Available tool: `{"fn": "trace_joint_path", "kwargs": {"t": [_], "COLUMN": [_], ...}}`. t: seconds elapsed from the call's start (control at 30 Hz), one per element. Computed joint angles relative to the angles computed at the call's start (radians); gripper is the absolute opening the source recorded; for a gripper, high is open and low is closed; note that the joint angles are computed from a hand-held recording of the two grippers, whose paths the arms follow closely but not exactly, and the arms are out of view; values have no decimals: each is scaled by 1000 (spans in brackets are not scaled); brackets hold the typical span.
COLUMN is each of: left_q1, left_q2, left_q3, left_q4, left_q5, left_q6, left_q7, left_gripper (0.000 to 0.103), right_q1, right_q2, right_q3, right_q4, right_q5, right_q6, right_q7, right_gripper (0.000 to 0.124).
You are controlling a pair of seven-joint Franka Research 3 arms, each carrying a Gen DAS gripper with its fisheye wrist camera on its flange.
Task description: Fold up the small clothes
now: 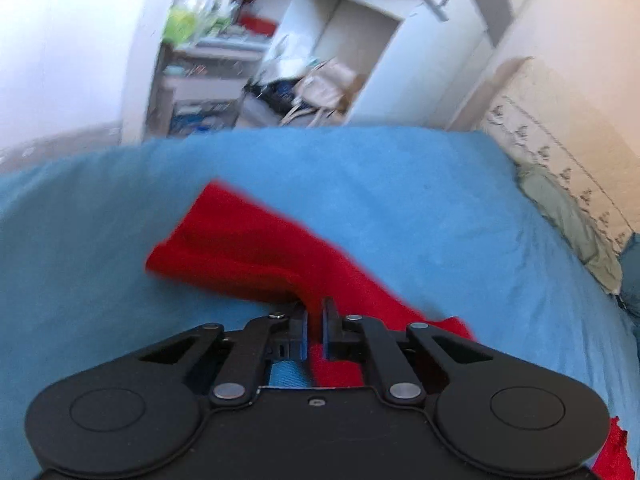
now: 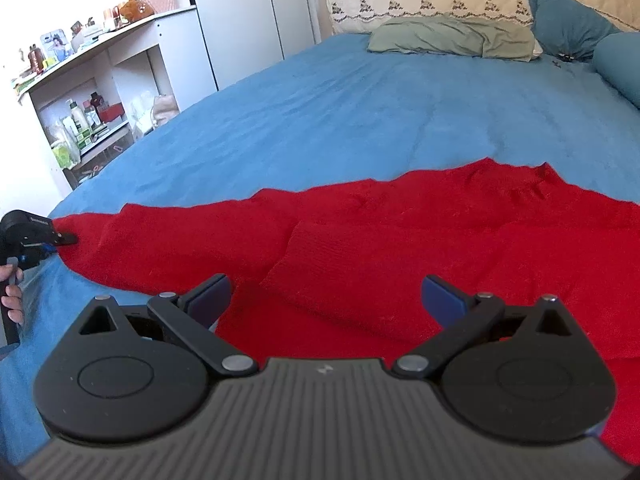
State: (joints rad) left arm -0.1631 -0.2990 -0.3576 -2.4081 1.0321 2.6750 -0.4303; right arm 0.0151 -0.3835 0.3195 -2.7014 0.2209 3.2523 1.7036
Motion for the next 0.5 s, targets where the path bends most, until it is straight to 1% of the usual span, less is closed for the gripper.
{"fn": "trace_joint_path", "kwargs": {"t": [0.07,0.13,0.23,0.33,0.4,0.5], "left_q1": [-9,-26,-74,-153,-227,-345], "left_q2": [6,30,119,278,415,637], "left_q3": [-19,-43,-78,-114,-137,-153], "left_q4": [46,121,280,489,648,884], "left_q5": [24,73,150,237,278,280], "left_q6": [-26,-40,-74,-105,-155,-191], "left_q7": [35,76,167,271,357,500], "left_gripper": [6,6,6,6,6,6], "right_q1": [11,14,-25,-85,-107,-185], "right_q2": [-13,-34,-87,-159,-205,-277], "right_q3": [-21,-41,-39,-40,-72,-81], "right_q4": [-7,-16,-33,-55,-75,-107], "right_q5": [5,13,24,24,16,-6], "right_q6": [9,12,7,-20,-31,-56], "right_q7": [-3,-7,-6,-6,-18,-37], "right_gripper": [103,103,103,103,103,103]}}
